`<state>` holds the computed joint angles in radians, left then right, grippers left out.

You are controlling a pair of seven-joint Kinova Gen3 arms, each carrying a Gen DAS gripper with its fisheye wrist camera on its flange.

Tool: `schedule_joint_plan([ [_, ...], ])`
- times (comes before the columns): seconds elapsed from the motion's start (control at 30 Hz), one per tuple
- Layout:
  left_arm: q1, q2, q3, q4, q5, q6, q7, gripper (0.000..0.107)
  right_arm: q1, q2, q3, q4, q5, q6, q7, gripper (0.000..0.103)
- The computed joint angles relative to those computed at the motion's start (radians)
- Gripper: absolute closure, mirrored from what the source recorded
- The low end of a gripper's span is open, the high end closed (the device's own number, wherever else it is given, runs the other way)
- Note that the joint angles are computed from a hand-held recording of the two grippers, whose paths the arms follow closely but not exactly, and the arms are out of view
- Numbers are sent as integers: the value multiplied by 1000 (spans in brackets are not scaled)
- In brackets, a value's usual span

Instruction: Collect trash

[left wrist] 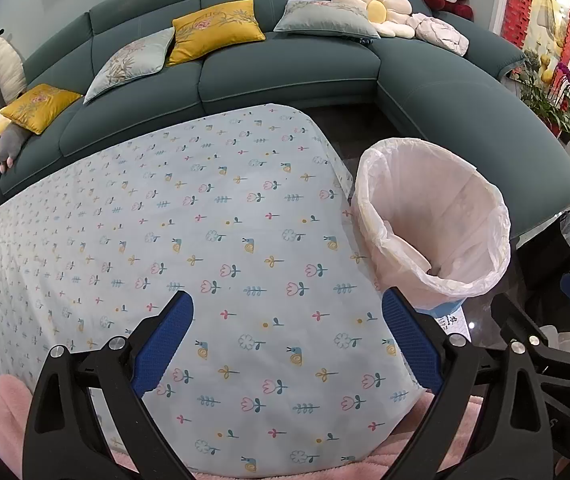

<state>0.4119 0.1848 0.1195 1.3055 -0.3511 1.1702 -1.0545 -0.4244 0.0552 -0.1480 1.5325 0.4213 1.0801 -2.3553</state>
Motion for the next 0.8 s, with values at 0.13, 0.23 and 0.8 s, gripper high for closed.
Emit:
schedule_joint_plan([
  [0.13, -1, -1, 0, 2, 1, 0, -1, 17, 0, 0, 0, -2, 0, 0, -1, 7],
  [0.23, 0, -1, 0, 4, -1, 0, 0, 17, 0, 0, 0, -2, 0, 2, 0, 7],
  [0.8, 2, 4, 1, 4, -2, 3, -8, 17, 0, 5, 3, -6, -5, 1, 3, 7],
])
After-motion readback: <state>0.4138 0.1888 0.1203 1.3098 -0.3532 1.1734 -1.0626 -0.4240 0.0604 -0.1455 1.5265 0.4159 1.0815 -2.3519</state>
